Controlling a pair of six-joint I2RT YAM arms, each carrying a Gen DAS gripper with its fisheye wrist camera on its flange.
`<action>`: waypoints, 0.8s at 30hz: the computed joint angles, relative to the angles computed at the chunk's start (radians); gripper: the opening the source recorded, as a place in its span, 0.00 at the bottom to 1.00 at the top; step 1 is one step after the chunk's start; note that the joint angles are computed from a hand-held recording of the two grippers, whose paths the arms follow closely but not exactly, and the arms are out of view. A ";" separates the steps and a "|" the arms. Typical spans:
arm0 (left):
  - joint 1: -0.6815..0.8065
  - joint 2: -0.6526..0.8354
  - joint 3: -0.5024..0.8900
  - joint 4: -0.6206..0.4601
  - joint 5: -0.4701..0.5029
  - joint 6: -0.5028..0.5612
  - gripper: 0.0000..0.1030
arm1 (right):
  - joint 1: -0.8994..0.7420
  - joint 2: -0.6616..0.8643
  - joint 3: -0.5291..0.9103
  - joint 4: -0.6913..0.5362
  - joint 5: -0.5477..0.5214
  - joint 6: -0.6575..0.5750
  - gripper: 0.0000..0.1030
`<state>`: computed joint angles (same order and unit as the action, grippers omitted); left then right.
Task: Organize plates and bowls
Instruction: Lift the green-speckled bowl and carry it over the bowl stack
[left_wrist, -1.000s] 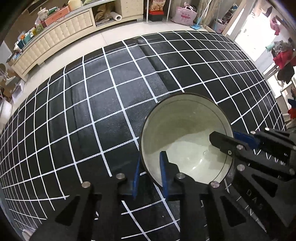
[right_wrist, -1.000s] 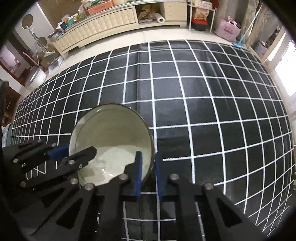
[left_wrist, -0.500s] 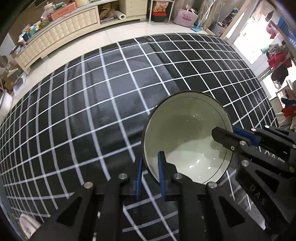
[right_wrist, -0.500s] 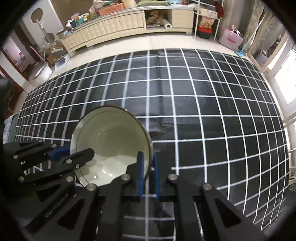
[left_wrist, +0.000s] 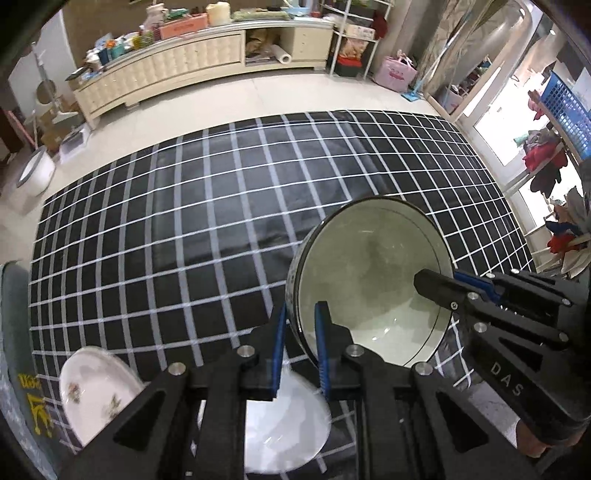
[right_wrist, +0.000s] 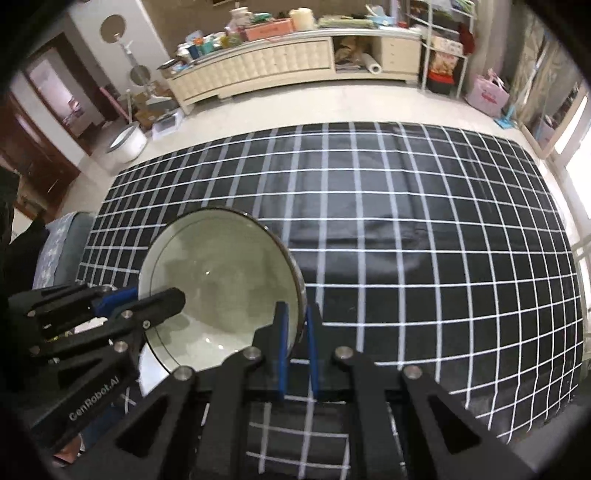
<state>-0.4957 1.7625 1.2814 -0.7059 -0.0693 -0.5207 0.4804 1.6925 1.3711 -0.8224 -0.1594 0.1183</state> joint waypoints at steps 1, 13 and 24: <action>0.000 -0.020 -0.020 0.000 -0.005 -0.004 0.13 | 0.018 -0.013 -0.010 -0.001 0.005 0.010 0.12; -0.019 -0.338 -0.326 -0.027 -0.055 -0.073 0.13 | 0.202 -0.086 -0.088 0.022 0.050 0.117 0.12; -0.063 -0.358 -0.518 0.108 -0.024 -0.136 0.13 | 0.278 -0.042 -0.173 0.078 0.112 0.133 0.12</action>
<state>-0.5588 1.4049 0.7629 -0.5978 -0.0935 -0.6570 0.7585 1.6505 1.1985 -0.7439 -0.0469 0.2513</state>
